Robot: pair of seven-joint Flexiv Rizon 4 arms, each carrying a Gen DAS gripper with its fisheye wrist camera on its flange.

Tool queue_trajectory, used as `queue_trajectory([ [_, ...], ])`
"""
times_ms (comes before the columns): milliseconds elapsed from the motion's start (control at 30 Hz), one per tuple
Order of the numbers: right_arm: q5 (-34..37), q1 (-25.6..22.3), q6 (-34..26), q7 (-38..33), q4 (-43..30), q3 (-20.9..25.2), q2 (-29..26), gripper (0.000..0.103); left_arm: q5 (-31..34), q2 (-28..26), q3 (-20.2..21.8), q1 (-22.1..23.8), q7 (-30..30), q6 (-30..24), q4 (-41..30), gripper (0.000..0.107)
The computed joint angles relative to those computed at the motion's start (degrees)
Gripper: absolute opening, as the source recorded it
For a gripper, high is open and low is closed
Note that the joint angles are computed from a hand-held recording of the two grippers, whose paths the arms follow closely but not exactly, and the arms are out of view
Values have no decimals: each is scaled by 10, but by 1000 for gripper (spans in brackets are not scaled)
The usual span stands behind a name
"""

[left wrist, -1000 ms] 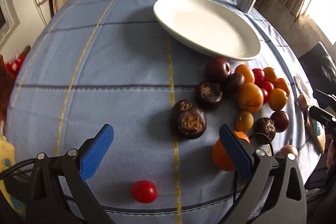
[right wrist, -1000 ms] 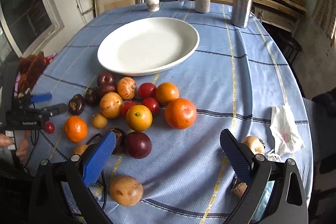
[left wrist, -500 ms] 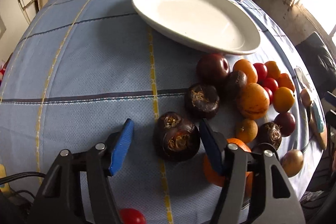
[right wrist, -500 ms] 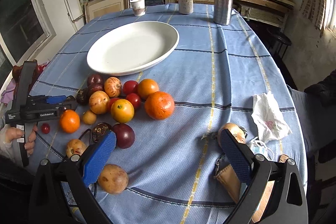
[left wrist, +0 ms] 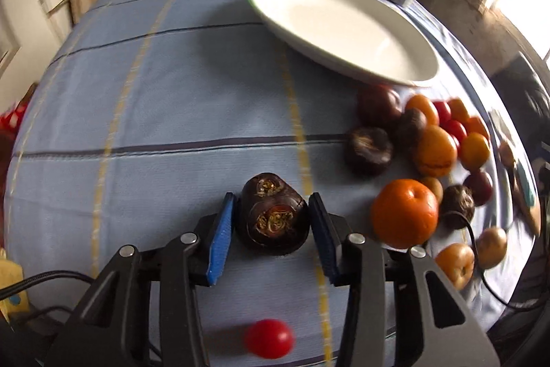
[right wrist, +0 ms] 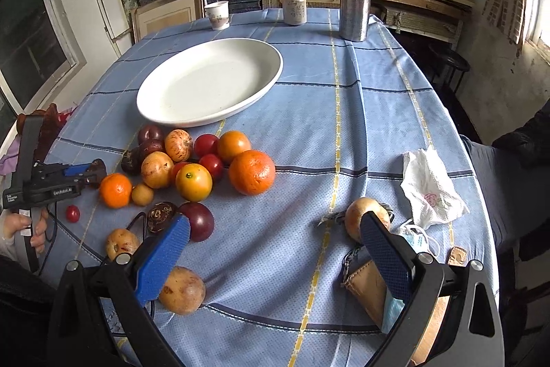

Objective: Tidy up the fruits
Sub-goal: 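Grasp a dark brown round fruit with the left gripper while the right gripper grasps an orange, then carry both fruits over the white plate and open both grippers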

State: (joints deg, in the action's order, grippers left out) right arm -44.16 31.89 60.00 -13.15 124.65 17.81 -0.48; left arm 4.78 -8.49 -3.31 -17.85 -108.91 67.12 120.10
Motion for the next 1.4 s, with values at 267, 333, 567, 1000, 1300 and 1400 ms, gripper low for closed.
queue_trajectory([
  [267, 15, -5, 97, -75, -13, -23, -56, 63, -26, 59, -2, 7, -28, 28, 39, 42],
  [333, 28, -5, 113, -77, -29, -34, -75, 62, -17, 69, -4, 8, -43, 23, 38, 42],
  [567, 161, -4, 111, -191, -80, -24, -132, 51, 21, 101, -12, 18, -97, -8, 43, 42],
  [1000, 202, -7, 187, -278, -96, -56, -119, 45, 56, 81, -31, 28, -164, -58, -31, 42],
  [1300, 176, 23, 109, -303, -294, -94, -243, 45, -2, -85, -25, 24, 3, -44, -219, 43],
  [1400, 179, 31, 76, -290, -325, -104, -271, 45, -21, -135, -20, 17, 56, -60, -273, 43],
])
